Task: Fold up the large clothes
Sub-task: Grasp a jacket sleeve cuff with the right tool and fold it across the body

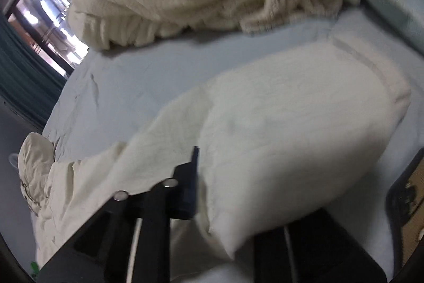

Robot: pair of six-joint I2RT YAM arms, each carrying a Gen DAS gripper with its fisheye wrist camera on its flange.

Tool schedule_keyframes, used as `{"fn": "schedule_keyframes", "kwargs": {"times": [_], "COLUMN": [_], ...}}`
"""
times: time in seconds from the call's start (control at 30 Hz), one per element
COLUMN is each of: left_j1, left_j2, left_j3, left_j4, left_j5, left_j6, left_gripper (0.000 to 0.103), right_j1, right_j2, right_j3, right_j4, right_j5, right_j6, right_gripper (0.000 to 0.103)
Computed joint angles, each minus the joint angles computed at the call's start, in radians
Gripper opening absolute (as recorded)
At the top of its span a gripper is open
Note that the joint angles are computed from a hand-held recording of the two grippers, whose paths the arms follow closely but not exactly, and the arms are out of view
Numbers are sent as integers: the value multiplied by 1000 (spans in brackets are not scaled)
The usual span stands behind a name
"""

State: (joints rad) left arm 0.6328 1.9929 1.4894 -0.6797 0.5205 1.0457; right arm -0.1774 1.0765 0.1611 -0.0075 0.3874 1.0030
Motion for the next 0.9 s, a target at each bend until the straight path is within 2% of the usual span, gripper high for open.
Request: {"fn": "schedule_keyframes", "kwargs": {"times": [0.17,0.23,0.3,0.4,0.5,0.6,0.73,0.83,0.9], "left_j1": [15,31,50,77,109,137,178,205,217], "left_j2": [29,42,43,54,73,92,113,123,128], "left_j3": [44,67,71,96,138,178,237,262,275], "left_j4": [-32,-62,-61,-77,-107,-136,-194,-221,-239], "left_j5": [27,40,50,65,78,81,102,105,104], "left_j6": [-10,8,31,54,71,84,120,149,163], "left_gripper": [97,97,97,97,97,97,97,97,97], "right_j1": [283,414,546,764,868,946,1010,1026,1024], "right_j2": [-162,-149,-104,78,225,405,651,879,1014], "right_j3": [186,290,387,609,763,919,1093,1285,1418], "right_j4": [-377,-482,-574,-697,-679,-558,-411,-435,-497], "right_j5": [248,348,439,583,633,606,494,377,309], "right_j6": [133,163,212,261,207,68,-65,-80,-76], "right_gripper": [8,8,7,7,7,7,7,7,7]}}
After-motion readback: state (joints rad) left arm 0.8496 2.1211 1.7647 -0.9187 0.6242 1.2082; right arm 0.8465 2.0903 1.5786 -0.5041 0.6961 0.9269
